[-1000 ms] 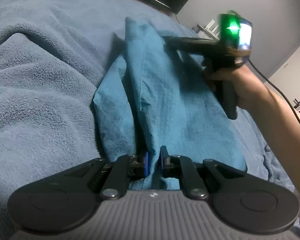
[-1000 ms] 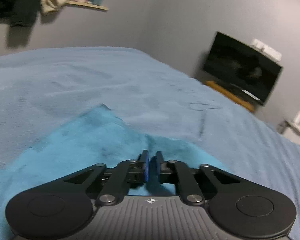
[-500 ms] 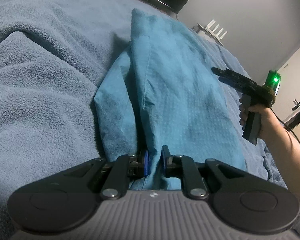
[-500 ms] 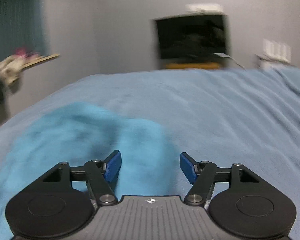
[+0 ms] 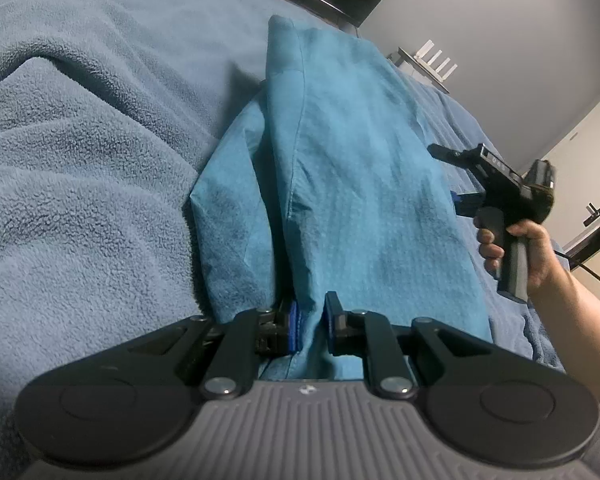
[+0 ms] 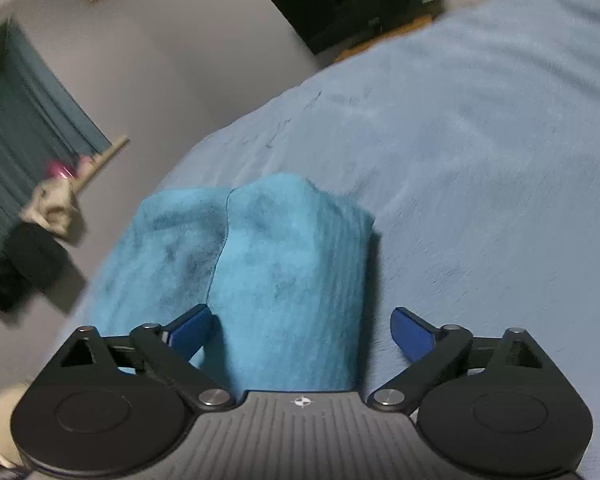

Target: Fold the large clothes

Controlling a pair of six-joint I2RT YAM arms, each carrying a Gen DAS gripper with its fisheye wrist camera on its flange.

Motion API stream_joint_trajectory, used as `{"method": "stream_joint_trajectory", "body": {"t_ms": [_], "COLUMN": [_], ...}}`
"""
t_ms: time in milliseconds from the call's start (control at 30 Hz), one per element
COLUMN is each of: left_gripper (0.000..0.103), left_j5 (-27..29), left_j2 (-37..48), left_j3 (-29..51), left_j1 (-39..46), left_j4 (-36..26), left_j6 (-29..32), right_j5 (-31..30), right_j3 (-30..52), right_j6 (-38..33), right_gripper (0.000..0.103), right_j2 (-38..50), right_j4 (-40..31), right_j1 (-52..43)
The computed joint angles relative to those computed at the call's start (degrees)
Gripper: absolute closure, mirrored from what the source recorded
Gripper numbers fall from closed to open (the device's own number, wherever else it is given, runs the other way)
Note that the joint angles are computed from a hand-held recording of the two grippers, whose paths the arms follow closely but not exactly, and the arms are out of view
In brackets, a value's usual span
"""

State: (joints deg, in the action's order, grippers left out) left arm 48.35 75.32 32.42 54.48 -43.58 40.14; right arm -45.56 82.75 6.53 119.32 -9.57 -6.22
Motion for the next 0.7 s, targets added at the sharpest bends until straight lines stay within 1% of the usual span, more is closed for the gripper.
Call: {"method": "stream_joint_trajectory", "body": {"t_ms": [33, 100, 133, 200, 233, 267, 300, 333, 400, 467, 533, 600, 633, 700], "left_gripper": [0.091, 0.091, 0.091, 0.091, 0.091, 0.091, 0.091, 0.091, 0.091, 0.091, 0.091, 0.091, 0.091, 0.091], "left_j5": [0.0, 0.1, 0.0, -0.1, -0.2, -0.6, -1.3, -2.4, -4.8, -7.4, -9.5, -11.7, -13.5, -18.4], "left_j2": [0.4, 1.3, 1.7, 2.9, 3.3, 2.8, 2.1, 0.9, -1.8, -4.9, -8.0, -10.9, -12.7, -15.5], "left_j3": [0.2, 0.5, 0.5, 1.0, 1.2, 1.1, 0.8, 0.2, -1.1, -2.5, -4.0, -5.7, -6.7, -8.4], "left_j1": [0.0, -0.1, -0.3, -0.5, -0.8, -1.4, -2.5, -4.2, -8.4, -12.8, -17.5, -23.3, -27.6, -38.0], "left_j4": [-0.1, 0.1, 0.5, 0.9, 1.2, 1.5, 2.5, 3.9, 6.9, 9.6, 11.9, 14.6, 16.1, 19.4], "left_j6": [0.0, 0.0, -0.3, -0.8, -1.3, -2.3, -3.6, -5.8, -10.0, -13.4, -17.3, -22.1, -25.4, -31.7], "right_j5": [-1.7, -5.3, -6.3, -6.5, -6.4, -5.8, -5.5, -4.7, -2.9, -2.7, -2.7, -4.4, -5.4, -8.1], "right_j3": [2.6, 4.0, 6.2, 9.6, 10.2, 10.3, 9.2, 7.7, 0.9, -6.0, -13.7, -18.8, -20.2, -20.3], "right_j6": [1.5, 3.1, 3.8, 5.5, 7.2, 8.8, 9.4, 9.9, 10.2, 12.5, 14.0, 15.0, 15.1, 11.6], "right_gripper": [0.003, 0.003, 0.000, 0.000, 0.000, 0.004, 0.011, 0.015, 0.032, 0.036, 0.038, 0.039, 0.039, 0.039], "right_j2": [2.5, 4.7, 6.8, 9.9, 11.1, 11.8, 11.5, 11.0, 7.3, 3.0, -2.9, -7.1, -8.5, -10.3], "right_j4": [-0.5, -1.1, -1.7, -1.6, 0.1, 2.4, 5.1, 8.3, 15.3, 22.7, 27.8, 29.5, 28.5, 22.8], "right_j1": [0.1, 0.4, 1.1, 2.4, 3.0, 3.4, 3.5, 3.8, 3.9, 2.8, 0.5, -3.3, -5.6, -10.8]}}
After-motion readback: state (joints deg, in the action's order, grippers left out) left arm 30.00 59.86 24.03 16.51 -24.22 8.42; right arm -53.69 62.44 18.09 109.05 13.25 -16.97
